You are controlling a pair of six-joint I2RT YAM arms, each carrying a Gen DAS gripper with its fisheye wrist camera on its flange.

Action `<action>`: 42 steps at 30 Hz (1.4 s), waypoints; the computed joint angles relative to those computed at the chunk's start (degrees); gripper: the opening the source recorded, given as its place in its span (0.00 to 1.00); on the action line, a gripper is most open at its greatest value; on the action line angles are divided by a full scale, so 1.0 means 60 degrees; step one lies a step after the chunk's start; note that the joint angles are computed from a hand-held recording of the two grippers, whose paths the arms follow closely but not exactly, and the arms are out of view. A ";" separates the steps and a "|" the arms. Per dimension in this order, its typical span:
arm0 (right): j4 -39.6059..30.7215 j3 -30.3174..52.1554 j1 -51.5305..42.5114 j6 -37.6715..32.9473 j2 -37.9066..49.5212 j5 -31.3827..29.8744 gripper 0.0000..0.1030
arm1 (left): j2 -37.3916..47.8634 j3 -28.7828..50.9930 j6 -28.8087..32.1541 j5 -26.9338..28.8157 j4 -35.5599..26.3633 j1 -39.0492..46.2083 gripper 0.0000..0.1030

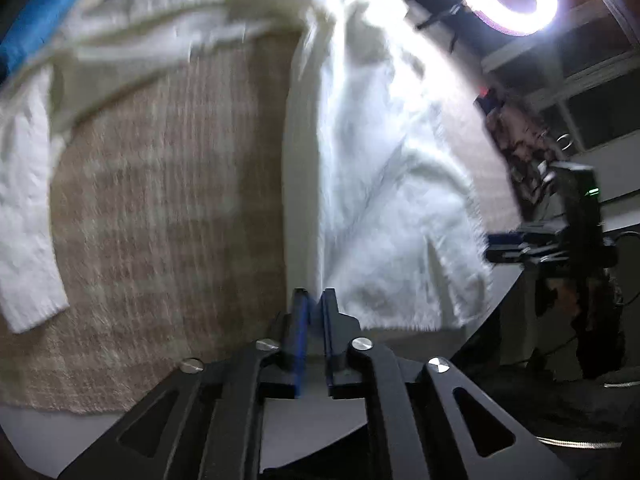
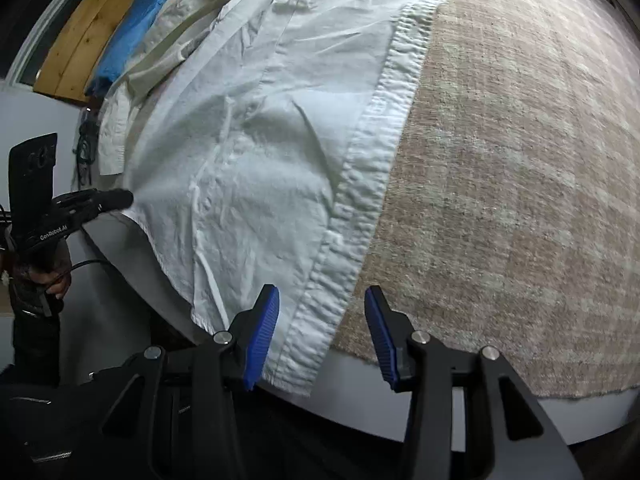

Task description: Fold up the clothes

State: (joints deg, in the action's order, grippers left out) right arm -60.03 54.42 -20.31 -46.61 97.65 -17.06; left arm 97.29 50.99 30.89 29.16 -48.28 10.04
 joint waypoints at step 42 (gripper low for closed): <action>-0.0532 -0.1484 -0.1626 -0.1033 -0.0453 -0.1226 0.26 | 0.0253 0.0854 0.0262 -0.0332 -0.0634 -0.0473 0.03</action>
